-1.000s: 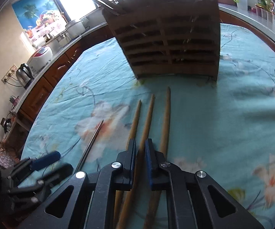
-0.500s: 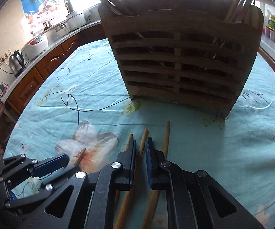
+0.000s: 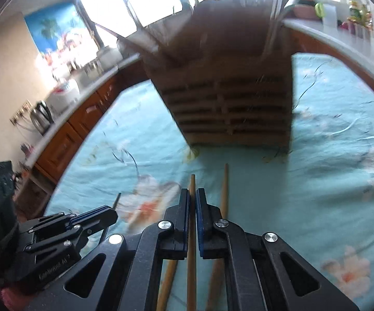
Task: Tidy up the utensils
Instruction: 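Grasp a metal chopstick with the left tool while the right tool grasps a wooden chopstick, then lift both chopsticks and lower them into the wooden holder with both tools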
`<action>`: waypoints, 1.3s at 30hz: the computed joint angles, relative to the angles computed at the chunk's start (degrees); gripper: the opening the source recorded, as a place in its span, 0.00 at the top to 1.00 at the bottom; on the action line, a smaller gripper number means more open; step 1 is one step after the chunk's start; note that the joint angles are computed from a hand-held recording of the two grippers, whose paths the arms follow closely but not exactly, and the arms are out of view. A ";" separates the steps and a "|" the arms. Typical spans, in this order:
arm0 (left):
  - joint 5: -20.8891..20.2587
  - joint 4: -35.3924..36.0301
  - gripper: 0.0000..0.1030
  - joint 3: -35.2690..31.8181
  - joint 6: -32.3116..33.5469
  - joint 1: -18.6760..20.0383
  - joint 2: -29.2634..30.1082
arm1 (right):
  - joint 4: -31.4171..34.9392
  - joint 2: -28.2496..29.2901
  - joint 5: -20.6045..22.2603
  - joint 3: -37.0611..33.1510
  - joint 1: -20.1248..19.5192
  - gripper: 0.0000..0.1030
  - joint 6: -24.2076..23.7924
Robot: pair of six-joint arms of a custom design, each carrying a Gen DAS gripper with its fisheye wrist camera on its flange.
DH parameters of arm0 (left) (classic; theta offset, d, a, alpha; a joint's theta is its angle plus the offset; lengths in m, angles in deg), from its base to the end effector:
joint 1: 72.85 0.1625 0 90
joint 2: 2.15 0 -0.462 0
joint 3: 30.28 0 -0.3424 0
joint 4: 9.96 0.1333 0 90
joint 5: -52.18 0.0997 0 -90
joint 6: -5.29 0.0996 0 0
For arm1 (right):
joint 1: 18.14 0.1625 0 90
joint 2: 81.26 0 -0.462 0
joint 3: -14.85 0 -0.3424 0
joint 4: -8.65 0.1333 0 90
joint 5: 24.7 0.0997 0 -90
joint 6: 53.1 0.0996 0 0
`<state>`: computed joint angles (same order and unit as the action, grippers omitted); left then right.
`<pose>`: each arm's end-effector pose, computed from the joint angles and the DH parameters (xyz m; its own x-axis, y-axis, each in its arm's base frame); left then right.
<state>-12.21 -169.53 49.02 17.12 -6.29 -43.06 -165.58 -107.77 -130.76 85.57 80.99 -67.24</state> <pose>-0.1363 -0.7576 0.2272 -0.8271 0.3111 -0.4681 0.5210 0.7368 -0.4309 0.2308 -0.7699 0.1208 -0.9177 -0.1623 0.3625 -0.3565 0.7389 -0.5718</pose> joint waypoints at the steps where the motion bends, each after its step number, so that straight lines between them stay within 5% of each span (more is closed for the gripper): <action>1: -0.74 -0.84 0.96 0.82 -0.01 -0.27 -0.79 | -1.74 -0.97 0.81 1.60 -0.01 0.95 0.26; 16: -5.09 -8.66 0.96 8.71 1.49 -4.49 -8.70 | -19.37 -10.12 2.88 13.60 2.35 0.95 -2.14; 39: -4.42 -18.59 0.96 8.02 1.30 -6.34 -8.48 | -25.35 -11.97 4.70 14.35 2.83 0.95 -4.04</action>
